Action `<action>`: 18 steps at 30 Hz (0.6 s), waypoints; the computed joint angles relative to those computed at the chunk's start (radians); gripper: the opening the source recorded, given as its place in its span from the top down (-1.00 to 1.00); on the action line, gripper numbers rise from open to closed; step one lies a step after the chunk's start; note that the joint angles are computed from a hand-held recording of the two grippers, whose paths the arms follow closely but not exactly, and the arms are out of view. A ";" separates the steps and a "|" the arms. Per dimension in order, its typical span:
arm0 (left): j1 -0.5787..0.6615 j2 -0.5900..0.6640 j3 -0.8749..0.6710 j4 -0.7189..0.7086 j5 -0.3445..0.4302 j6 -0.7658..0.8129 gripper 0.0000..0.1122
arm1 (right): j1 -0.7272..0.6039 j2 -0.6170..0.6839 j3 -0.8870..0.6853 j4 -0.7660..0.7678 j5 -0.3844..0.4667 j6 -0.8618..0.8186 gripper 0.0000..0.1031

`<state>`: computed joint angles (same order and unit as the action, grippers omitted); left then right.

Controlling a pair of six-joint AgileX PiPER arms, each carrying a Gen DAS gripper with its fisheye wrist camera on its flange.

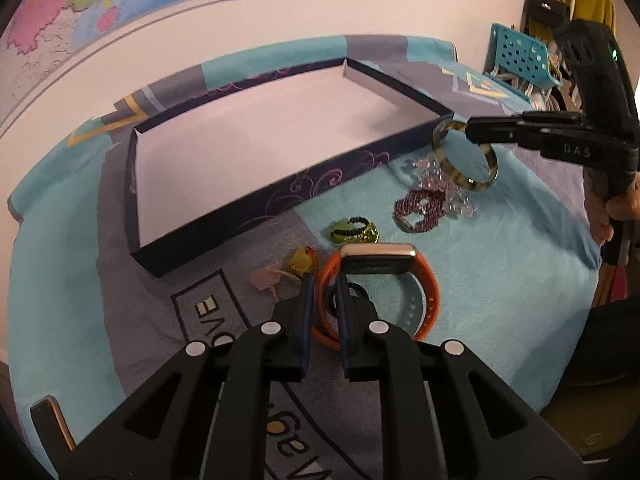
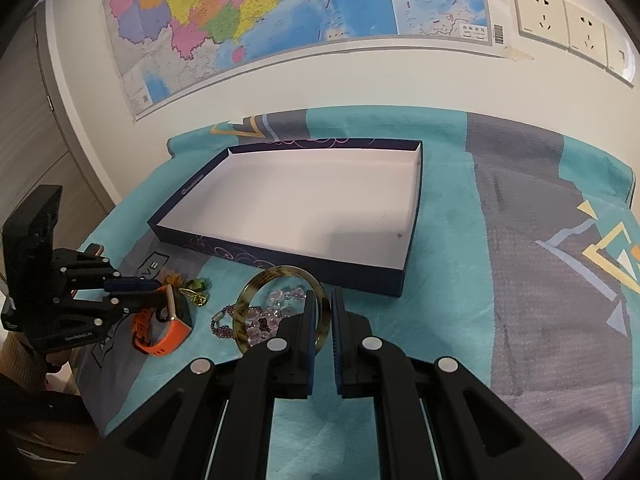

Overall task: Organize jewelry
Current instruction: 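Lift the orange band with the left tool while the right tool carries the bangle over the box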

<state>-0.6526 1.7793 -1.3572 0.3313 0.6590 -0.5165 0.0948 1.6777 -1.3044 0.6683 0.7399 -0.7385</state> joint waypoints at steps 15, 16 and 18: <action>0.032 -0.050 0.036 -0.049 -0.046 -0.054 0.90 | -0.001 0.009 -0.038 -0.006 0.021 0.007 0.88; 0.038 -0.065 0.049 -0.060 -0.061 -0.053 0.90 | 0.000 0.012 -0.047 -0.009 0.024 0.010 0.88; 0.051 -0.081 0.049 -0.075 -0.072 -0.056 0.90 | 0.006 0.022 -0.075 -0.023 0.027 0.019 0.88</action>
<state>-0.6019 1.6984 -1.3077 0.2561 0.5873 -0.5720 0.1009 1.6996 -1.3789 0.6452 0.7667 -0.7191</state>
